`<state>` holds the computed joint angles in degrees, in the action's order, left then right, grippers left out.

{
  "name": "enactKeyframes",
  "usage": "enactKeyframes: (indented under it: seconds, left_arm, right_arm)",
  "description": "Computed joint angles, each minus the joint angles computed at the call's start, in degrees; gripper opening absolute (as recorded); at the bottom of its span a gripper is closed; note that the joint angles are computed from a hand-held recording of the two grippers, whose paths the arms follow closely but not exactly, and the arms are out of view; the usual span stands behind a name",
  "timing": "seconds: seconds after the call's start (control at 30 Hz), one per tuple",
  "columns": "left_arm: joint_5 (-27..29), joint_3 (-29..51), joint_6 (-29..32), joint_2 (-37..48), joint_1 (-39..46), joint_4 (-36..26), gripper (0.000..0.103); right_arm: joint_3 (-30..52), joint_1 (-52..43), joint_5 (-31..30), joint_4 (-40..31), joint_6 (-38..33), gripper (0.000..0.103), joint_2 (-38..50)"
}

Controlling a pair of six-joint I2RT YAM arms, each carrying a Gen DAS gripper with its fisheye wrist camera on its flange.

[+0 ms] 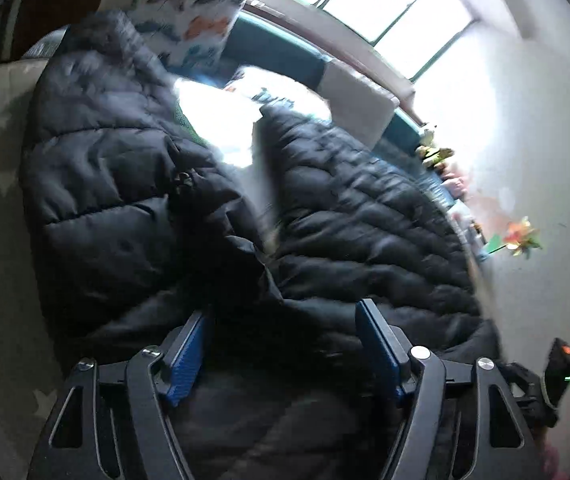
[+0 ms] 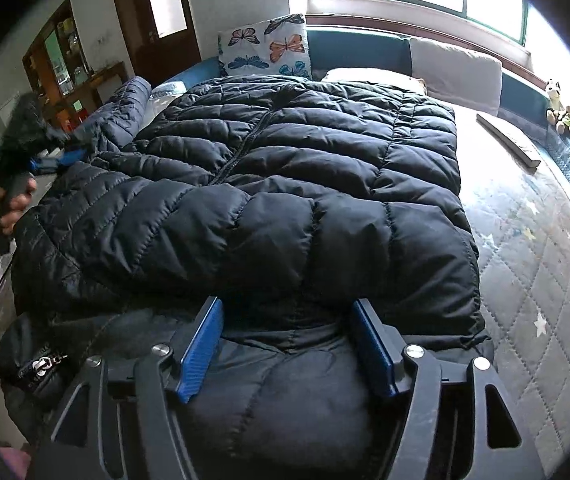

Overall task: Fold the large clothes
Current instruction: 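Grasp the jacket edge with the left tool and lift it toward the collar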

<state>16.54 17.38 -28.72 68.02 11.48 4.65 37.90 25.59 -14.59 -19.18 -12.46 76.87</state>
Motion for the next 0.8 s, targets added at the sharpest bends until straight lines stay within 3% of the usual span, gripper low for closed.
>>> enactKeyframes:
  seconds: [0.1,0.3,0.47,0.6,0.73,0.8]
  left_arm:
    - [-0.53,0.22,0.03,-1.22,-0.12,-1.16,0.073]
    - [0.9,1.09,0.19,-14.07,0.91,-7.28,0.073]
    - [0.56,5.9,2.23,-4.76,8.29,-7.61,0.073]
    - [6.65,7.17,3.03,5.87,15.77,-4.61,0.073]
    - [10.56,7.54,5.28,1.76,18.81,-6.57,0.073]
    - [9.05,9.4,6.75,-1.11,21.03,-9.0,0.073]
  right_arm:
    - [0.03,-0.01,-0.19,0.34,-0.08,0.075,0.57]
    - [-0.05,0.33,0.02,0.61,0.33,0.076,0.51]
    - [-0.28,0.15,-0.22,0.98,0.5,0.076,0.45]
    - [-0.34,0.13,-0.2,0.87,0.43,0.076,0.34]
    - [-0.23,0.1,-0.22,0.76,0.31,0.076,0.48]
    - [-0.18,0.08,-0.28,0.76,0.38,0.077,0.54]
